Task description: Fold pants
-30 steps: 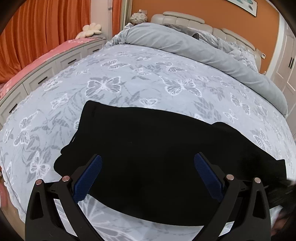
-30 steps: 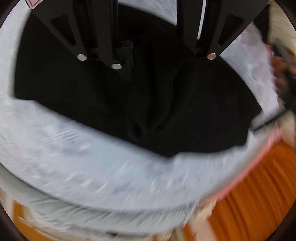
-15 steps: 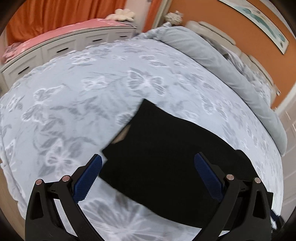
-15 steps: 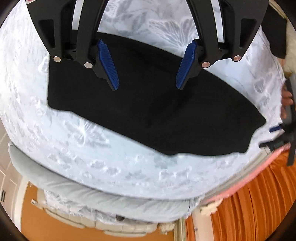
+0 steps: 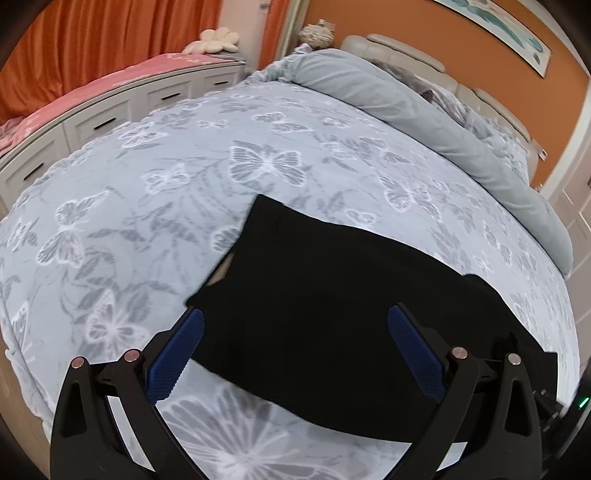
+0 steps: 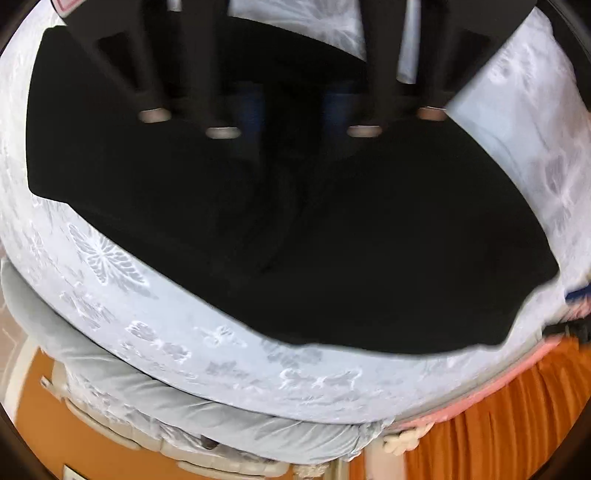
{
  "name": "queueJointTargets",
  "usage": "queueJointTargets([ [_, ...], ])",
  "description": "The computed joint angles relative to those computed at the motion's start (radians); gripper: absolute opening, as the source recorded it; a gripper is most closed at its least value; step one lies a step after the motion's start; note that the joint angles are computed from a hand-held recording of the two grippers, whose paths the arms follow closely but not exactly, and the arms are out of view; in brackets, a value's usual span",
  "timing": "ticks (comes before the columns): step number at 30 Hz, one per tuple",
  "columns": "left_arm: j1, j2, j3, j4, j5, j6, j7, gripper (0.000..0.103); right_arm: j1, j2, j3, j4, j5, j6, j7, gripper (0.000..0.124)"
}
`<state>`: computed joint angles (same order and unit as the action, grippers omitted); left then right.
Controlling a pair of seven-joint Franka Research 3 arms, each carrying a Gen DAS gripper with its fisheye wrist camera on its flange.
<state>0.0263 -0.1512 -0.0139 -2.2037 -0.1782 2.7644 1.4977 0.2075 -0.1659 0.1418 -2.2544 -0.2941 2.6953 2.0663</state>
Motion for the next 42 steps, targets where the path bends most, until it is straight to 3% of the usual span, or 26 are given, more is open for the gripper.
queueJointTargets([
  [4,-0.012,-0.004,-0.016,-0.006,0.027,0.011,0.017,0.098,-0.041,-0.063,0.02,-0.019,-0.008,0.096,0.111,0.012],
  [6,-0.025,-0.004,-0.014,-0.007,0.015,0.017,0.037,0.098,0.023,-0.011,-0.025,0.028,0.013,0.065,0.08,0.014],
  [8,-0.038,0.0,-0.014,-0.003,-0.002,0.012,0.055,0.098,0.028,0.109,-0.014,0.116,0.171,-0.059,-0.091,0.021],
  [11,-0.047,0.004,-0.015,0.0,-0.02,0.009,0.084,0.098,0.052,0.09,-0.036,0.075,0.193,0.014,-0.082,0.033],
  [13,-0.037,0.003,-0.015,-0.003,0.004,0.011,0.083,0.098,0.056,0.004,-0.046,0.011,0.244,0.059,-0.114,0.038],
  [16,-0.025,0.013,0.015,0.013,-0.057,-0.019,0.094,0.098,-0.019,-0.14,-0.017,-0.078,0.182,0.056,-0.065,0.053],
  [18,-0.012,0.026,0.041,0.032,-0.157,-0.057,0.112,0.098,-0.077,-0.211,0.0,-0.121,0.138,0.017,-0.048,0.055],
  [21,0.045,0.068,0.036,0.064,-0.141,-0.116,0.001,0.098,-0.165,-0.296,0.028,-0.193,0.067,-0.022,-0.013,0.055],
  [25,0.074,0.12,0.008,0.1,-0.126,-0.154,-0.063,0.098,-0.189,-0.346,-0.018,-0.282,0.137,0.015,-0.027,0.055],
  [28,0.093,0.183,-0.004,0.147,-0.273,-0.229,-0.044,0.097,-0.193,-0.364,-0.034,-0.318,0.19,0.041,-0.056,0.055],
  [31,0.092,0.193,-0.029,0.147,-0.162,-0.159,-0.142,0.095,-0.21,-0.359,-0.029,-0.316,0.216,0.068,-0.086,0.059],
  [32,0.09,0.198,-0.033,0.149,-0.117,-0.148,-0.174,0.086,-0.22,-0.383,-0.026,-0.331,0.22,0.071,-0.089,0.065],
  [33,0.084,0.204,-0.034,0.155,-0.01,-0.139,-0.249,0.067,-0.237,-0.397,-0.016,-0.339,0.224,0.08,-0.077,0.068],
  [34,0.07,0.207,-0.022,0.156,0.027,-0.13,-0.264,0.056,-0.238,-0.404,-0.02,-0.345,0.239,0.089,-0.079,0.068],
  [35,0.089,0.207,-0.045,0.155,-0.006,-0.109,-0.218,0.029,-0.236,-0.413,-0.026,-0.351,0.256,0.095,-0.083,0.068],
  [36,0.11,0.208,-0.069,0.162,-0.091,-0.109,-0.141,0.023,-0.246,-0.413,-0.023,-0.351,0.265,0.096,-0.079,0.068],
  [37,0.098,0.199,-0.057,0.161,-0.107,-0.107,-0.13,0.023,-0.253,-0.412,-0.021,-0.35,0.273,0.092,-0.077,0.068],
  [40,0.077,0.156,-0.063,0.153,-0.002,-0.09,-0.18,0.021,-0.263,-0.411,-0.034,-0.349,0.309,0.089,-0.068,0.068],
  [42,0.053,0.111,-0.071,0.144,-0.026,-0.063,-0.129,0.021,-0.271,-0.414,-0.037,-0.35,0.325,0.093,-0.062,0.068],
])
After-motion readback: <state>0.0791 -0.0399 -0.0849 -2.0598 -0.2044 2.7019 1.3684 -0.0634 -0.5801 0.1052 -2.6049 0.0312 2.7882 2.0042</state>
